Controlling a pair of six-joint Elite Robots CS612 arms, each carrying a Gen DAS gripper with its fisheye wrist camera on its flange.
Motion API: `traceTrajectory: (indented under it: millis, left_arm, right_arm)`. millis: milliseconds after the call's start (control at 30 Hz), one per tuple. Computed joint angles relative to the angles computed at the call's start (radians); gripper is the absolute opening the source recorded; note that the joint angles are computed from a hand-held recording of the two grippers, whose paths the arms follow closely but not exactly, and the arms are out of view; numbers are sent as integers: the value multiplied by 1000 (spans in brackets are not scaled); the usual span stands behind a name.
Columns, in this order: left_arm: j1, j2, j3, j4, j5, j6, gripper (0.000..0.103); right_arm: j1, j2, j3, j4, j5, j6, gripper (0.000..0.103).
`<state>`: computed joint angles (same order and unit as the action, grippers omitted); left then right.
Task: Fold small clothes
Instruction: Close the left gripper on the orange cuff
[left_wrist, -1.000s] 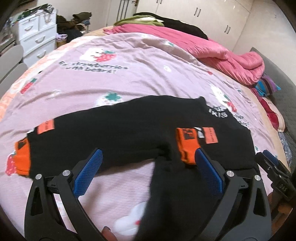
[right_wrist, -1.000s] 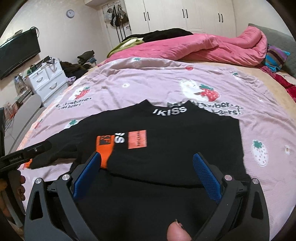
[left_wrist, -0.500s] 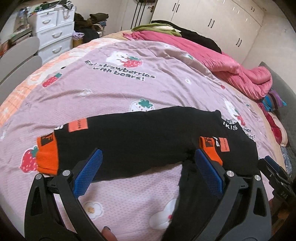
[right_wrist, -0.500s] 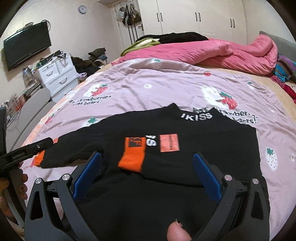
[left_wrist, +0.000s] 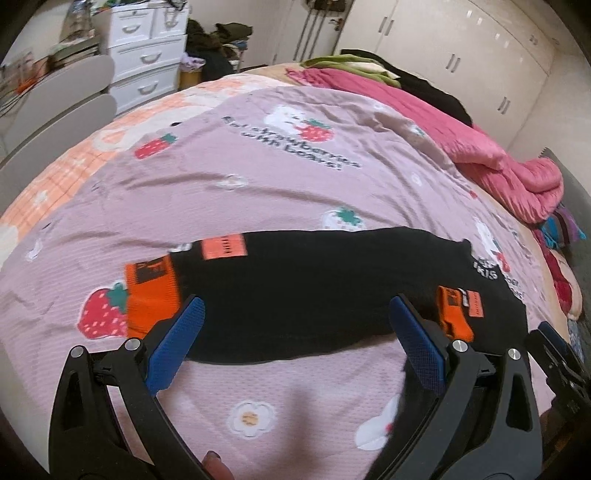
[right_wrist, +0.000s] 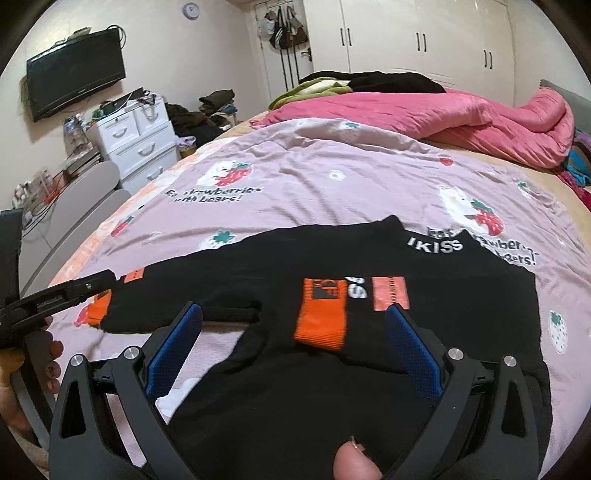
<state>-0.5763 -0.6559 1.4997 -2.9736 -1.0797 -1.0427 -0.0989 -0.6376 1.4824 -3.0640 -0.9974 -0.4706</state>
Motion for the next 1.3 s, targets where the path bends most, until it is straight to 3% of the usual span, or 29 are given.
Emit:
traceTrajectory:
  millis: [367,700,1000,1167,1267,1300]
  left_arm:
    - [18,-26,57,-7,-2,-65,94]
    - [41,-36,87,51,-13,-132,94]
    - [60,-33,116,13,-67,-155,93]
    - [70,-23,127,-52,-104,-171,93]
    - [70,-16,123,-57,-98,-173,79]
    - [69,-14,119,-48,-92,-176,68]
  right_arm:
    - [38,-12,24,26,34,-55,99]
    - [68,-25,58,61,68,-111,99]
    - [75,-24,70,84,55,-108,99]
    - [66,-19,69,105,56,-69,99]
    - [59,-17,73,101,53,-45,99]
    - [55,-17,74,100,55,-37,99]
